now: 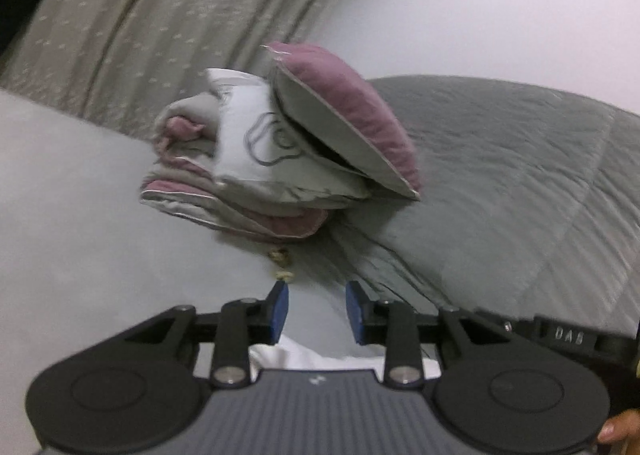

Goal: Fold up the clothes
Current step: 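Lower the folded white garment onto the clothes stack and open both tools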

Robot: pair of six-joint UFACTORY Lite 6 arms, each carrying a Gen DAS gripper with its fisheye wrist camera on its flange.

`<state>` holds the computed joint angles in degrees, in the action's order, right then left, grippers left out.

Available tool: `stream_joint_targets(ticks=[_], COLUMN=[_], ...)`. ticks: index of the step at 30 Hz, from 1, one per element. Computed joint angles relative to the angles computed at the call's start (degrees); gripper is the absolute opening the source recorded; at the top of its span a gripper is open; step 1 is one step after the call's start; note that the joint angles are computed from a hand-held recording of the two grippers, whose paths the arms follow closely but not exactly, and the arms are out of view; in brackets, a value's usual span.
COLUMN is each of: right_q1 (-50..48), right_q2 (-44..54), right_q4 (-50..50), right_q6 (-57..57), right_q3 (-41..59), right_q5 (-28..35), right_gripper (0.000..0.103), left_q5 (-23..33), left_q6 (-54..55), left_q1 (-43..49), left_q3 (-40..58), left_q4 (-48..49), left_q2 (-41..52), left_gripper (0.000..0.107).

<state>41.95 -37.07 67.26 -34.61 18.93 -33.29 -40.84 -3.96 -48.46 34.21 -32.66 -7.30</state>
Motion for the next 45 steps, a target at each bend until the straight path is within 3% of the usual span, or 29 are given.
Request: stream_joint_targets(ticks=[6,8,13,18,21,26,33,39,45], right_q1=[13.1,15.7,24.0,30.3,30.5,28.7,34.0,45.6,55.3], right_q2=[2.8,7.4,14.5,23.0,22.5,15.2,7.1,5.0,9.5], right_q4=[6.6,8.8,7.4,9.2,9.9,11.2,23.1,36.9,47.2], right_q6=[-5.4,-5.2,9.8,20.1,17.2,9.2,-3.4,-13.7,-19.7], right_q3=[-2.3,-3.0,-11.0,-11.9,-10.3,-8.7,-5.1,3.1,14.4], right_q5=[-10.4,-13.7,-25.5,-34.9,-35.9,-32.9,-34.9,-44.9,-54.2], right_gripper=[0.041,0.039,0.038,0.039,0.042,0.047,0.050,0.055,0.062], left_q5=[-4.8,-12.1,-27.8,-33.0,-31.5,-25.9,-14.4,-4.7,-2.6], left_q6=[-2.8,-2.8,-3.0,1.1,4.2,5.8,12.7,32.6,61.9], left_q1=[-3.7,-6.5,-13.3,-17.3,-17.4,-16.4,-18.1,-23.8,-28.7], left_q3=[-4.4,-6.7,-9.4,-7.7,-7.9,-8.4,-9.1,-7.6,-0.6], left_q4=[6.8,5.9,1.9,-4.3,-5.7,-5.7,-11.7,-32.5,-62.7], left_q2=[3.7,7.6,16.0,20.1,17.5,11.8,-0.3,-12.5,-19.3], left_gripper=[0.031,0.031,0.029,0.029,0.032,0.050,0.060,0.065,0.074])
